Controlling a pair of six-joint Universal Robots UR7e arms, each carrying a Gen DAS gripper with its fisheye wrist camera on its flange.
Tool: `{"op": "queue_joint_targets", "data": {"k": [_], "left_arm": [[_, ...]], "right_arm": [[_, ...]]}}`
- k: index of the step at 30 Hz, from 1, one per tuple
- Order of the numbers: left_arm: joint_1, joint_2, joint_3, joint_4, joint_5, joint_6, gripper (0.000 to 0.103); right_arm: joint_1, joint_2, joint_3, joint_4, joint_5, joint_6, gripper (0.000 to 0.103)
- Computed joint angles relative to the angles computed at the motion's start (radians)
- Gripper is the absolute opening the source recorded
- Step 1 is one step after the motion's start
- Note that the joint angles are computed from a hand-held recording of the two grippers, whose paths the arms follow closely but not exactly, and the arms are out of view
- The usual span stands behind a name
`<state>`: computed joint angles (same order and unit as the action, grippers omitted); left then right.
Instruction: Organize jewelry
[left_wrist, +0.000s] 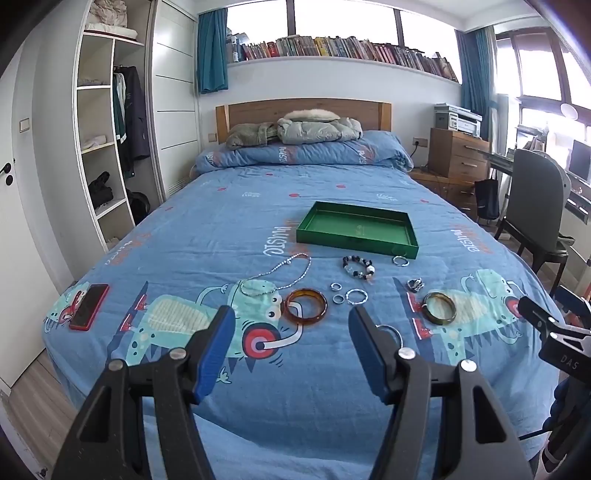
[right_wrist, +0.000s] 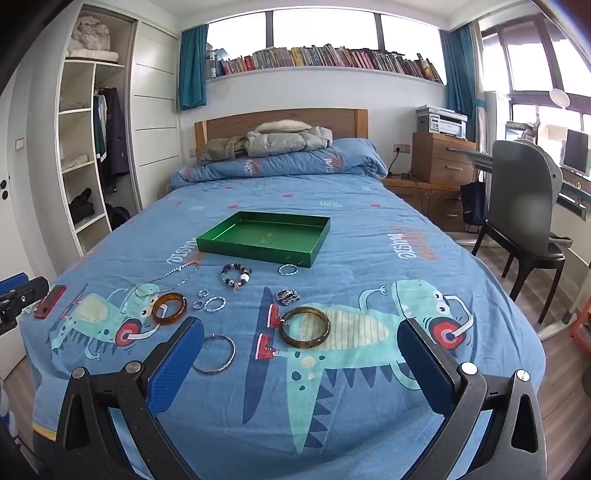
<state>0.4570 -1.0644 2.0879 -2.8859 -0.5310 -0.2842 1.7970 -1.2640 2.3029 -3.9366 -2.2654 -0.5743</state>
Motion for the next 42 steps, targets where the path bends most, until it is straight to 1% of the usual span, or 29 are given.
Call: {"op": "queue_joint_targets", "data": {"k": [7, 12, 15, 19, 24, 29, 36, 42], "left_arm": [[-0.006, 0.003, 0.006, -0.025, -0.014, 0.031, 0.062], [-0.001, -0.002, 0.005, -0.006, -0.038, 0.047, 0.062], [0.007, -0.010, -0.001, 0.011, -0.065, 0.049, 0.062], [0.017, -0.009, -0.008, 0.016, -0.070, 0.050, 0.062], [0.023, -0.001, -0.011, -0.008, -0.072, 0.063, 0.062], [0.038, 0.023, -0.028, -0.051, -0.083, 0.107, 0.062], [0.047, 0.068, -0.056, -0.103, -0.039, 0.157, 0.062], [0.063, 0.097, -0.077, -0.137, -0.034, 0.180, 0.062]], "right_arm": [[0.002, -0.006, 0.005, -0.018, -0.011, -0.004, 0.103], [0.009, -0.002, 0.001, -0.042, -0.021, -0.023, 0.103], [0.008, 0.002, -0.002, -0.045, -0.014, -0.022, 0.103], [0.006, 0.008, -0.007, -0.052, -0.005, -0.034, 0.103], [-0.005, 0.011, -0.015, -0.048, 0.007, -0.037, 0.103], [-0.011, 0.024, -0.033, -0.044, 0.009, -0.047, 0.103], [-0.019, 0.053, -0.056, -0.083, 0.018, -0.093, 0.103], [-0.031, 0.059, -0.072, -0.069, 0.023, -0.098, 0.103]]}}
